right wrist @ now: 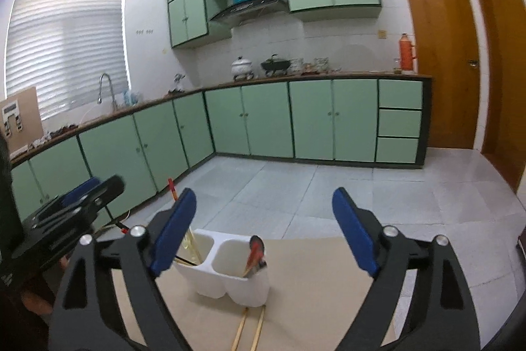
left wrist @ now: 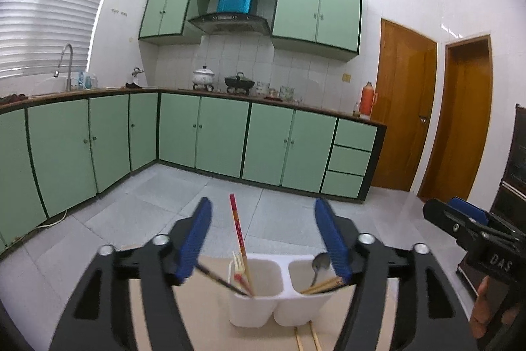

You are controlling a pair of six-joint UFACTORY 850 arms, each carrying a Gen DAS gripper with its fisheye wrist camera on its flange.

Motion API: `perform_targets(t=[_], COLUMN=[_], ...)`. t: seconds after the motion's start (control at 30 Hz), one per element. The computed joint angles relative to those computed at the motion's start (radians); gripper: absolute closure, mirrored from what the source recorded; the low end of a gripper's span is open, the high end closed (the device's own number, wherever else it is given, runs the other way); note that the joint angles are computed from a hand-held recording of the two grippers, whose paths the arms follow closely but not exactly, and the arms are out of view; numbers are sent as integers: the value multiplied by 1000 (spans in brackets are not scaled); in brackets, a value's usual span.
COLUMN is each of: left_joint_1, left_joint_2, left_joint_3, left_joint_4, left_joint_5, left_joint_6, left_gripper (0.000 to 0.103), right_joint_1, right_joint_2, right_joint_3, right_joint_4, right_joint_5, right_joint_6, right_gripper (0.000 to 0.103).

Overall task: Organize utensils
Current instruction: 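Open both tools to drop the chopsticks into the holder, then move both open tools back down to the plain bamboo chopsticks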

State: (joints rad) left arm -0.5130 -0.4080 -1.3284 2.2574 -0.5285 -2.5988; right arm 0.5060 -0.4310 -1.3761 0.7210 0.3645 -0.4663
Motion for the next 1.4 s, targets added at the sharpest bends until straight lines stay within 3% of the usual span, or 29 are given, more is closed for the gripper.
perform_targets(t=[0.2, 0.33, 0.8, 1.27, 1.4], left_joint_1=[-47, -81, -151, -165, -166], left_joint_2=[77, 101, 89, 41, 31], left_joint_3=[144, 209, 337, 394, 402], left_joint_4=[4, -43, -197, -307, -349], left_joint_5=[-94, -125, -71, 41, 60], left_joint_6=[-33, 5, 74, 96, 117], left_gripper=[18, 18, 17, 15, 10], right_joint_1=[22, 34, 88, 139, 160], right_joint_2=[73, 104, 92, 34, 19], right_joint_3=[148, 226, 357, 406, 407], right_joint_4=[35, 38, 224, 309, 316], right_joint_5=[118, 135, 71, -11, -21], right_joint_6=[35, 46, -66, -98, -115], right_gripper=[10, 9, 9, 9, 9])
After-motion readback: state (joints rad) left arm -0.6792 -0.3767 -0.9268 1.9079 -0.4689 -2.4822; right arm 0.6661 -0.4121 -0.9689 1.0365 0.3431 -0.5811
